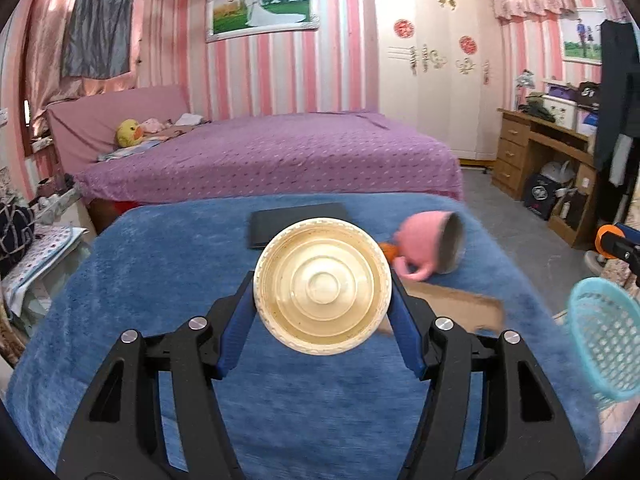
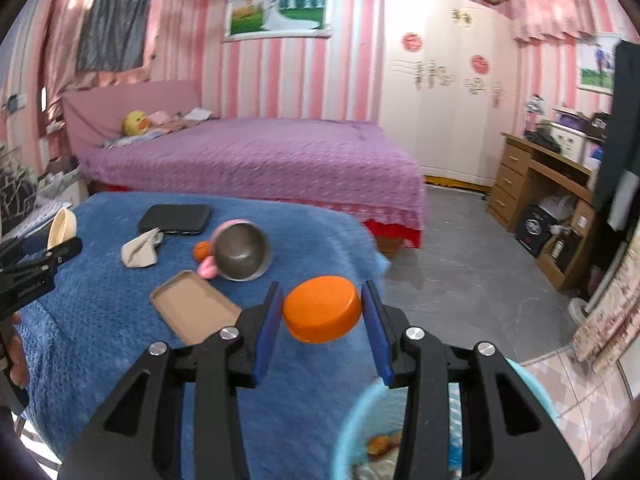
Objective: Collect trash
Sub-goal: 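Lift the lid and cap and carry both tools over the blue basket, then open the left tool to drop the lid while the right tool drops the orange cap into the basket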
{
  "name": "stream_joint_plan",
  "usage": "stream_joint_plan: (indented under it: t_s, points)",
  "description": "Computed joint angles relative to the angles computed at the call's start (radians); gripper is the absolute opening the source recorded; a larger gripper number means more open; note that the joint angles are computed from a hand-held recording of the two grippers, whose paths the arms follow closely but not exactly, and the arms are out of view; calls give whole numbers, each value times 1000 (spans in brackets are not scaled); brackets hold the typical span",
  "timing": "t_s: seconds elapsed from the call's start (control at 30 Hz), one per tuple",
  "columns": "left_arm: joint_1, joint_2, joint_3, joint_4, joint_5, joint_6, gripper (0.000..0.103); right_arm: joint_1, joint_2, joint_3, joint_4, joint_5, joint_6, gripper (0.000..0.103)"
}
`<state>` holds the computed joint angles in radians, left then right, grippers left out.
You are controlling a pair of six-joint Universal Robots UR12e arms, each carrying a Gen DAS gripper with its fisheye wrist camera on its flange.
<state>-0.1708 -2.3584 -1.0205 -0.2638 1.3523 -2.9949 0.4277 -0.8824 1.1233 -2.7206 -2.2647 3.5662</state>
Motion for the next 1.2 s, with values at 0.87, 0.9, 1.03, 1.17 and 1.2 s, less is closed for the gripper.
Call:
stream_joint_plan:
  t_s: [0.87,0.9,1.03,1.17,1.2]
  points:
    - [-169,29,-99,-104,-186,96,61,-38,-282,500,-24,-192,379,40]
    - [-175,30,-101,-107,-184,102,61,-40,-284,506,-21,-188,388,40]
    - [-194,25,-90,-145,-193,133,61,-45,-294,526,-13,-181,392,40]
    - [-209,18,-69,-181,-201,160,67,-46,-297,531,-14,-177,391,40]
    - [-211,18,-67,-180,-204,161,78,-44,-298,532,-14,-178,390,40]
